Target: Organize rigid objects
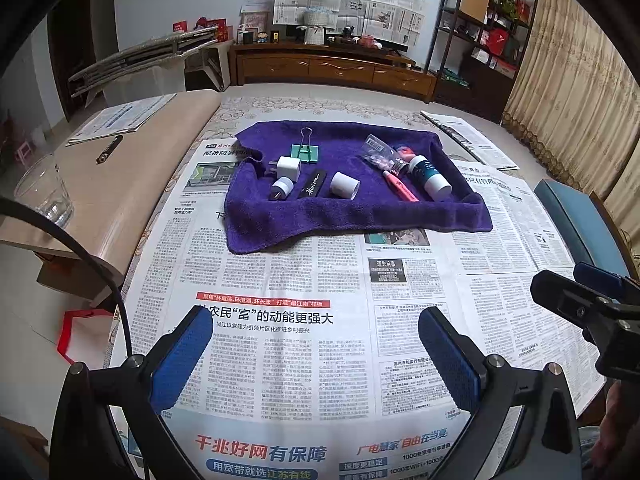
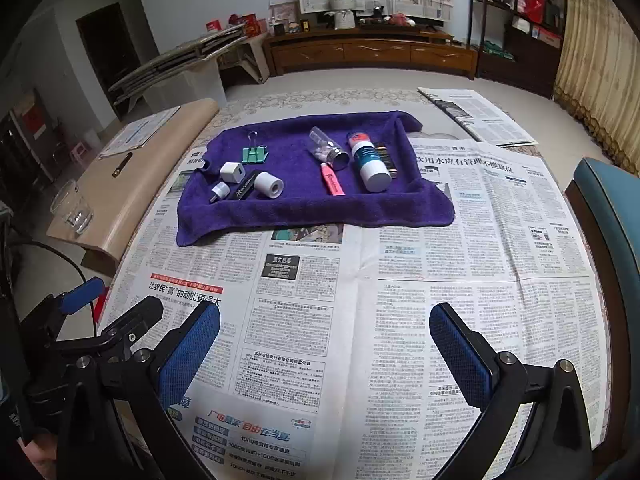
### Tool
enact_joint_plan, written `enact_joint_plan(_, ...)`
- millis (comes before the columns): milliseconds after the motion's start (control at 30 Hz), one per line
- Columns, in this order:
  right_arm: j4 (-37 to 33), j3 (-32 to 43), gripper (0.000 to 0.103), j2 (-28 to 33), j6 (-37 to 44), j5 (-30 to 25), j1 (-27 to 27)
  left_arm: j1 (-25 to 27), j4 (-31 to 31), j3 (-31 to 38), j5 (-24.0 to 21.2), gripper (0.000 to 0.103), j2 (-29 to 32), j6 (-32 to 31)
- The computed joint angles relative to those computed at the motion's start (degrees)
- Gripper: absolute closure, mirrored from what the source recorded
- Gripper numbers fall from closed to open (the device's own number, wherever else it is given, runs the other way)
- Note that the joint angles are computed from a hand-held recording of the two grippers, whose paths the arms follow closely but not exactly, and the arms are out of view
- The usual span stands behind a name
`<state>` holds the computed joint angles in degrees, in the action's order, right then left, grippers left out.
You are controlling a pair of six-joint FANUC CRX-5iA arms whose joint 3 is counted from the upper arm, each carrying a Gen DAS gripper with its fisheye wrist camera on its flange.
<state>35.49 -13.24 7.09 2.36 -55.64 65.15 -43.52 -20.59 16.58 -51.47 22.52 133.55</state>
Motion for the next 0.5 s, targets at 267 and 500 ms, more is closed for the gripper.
enact_joint_plan(267,0.32,-0.04,0.0,-0.01,-0.24,0.09,0.12,0.37,0.83,-0.43,0.12,0.0,-0.18,-0.5)
enact_joint_plan(500,0.61,0.02,0.0,0.04,-0.34,0.02,0.19,0.58,1.18,-1.18,1.12,0.0,-0.76,-0.41)
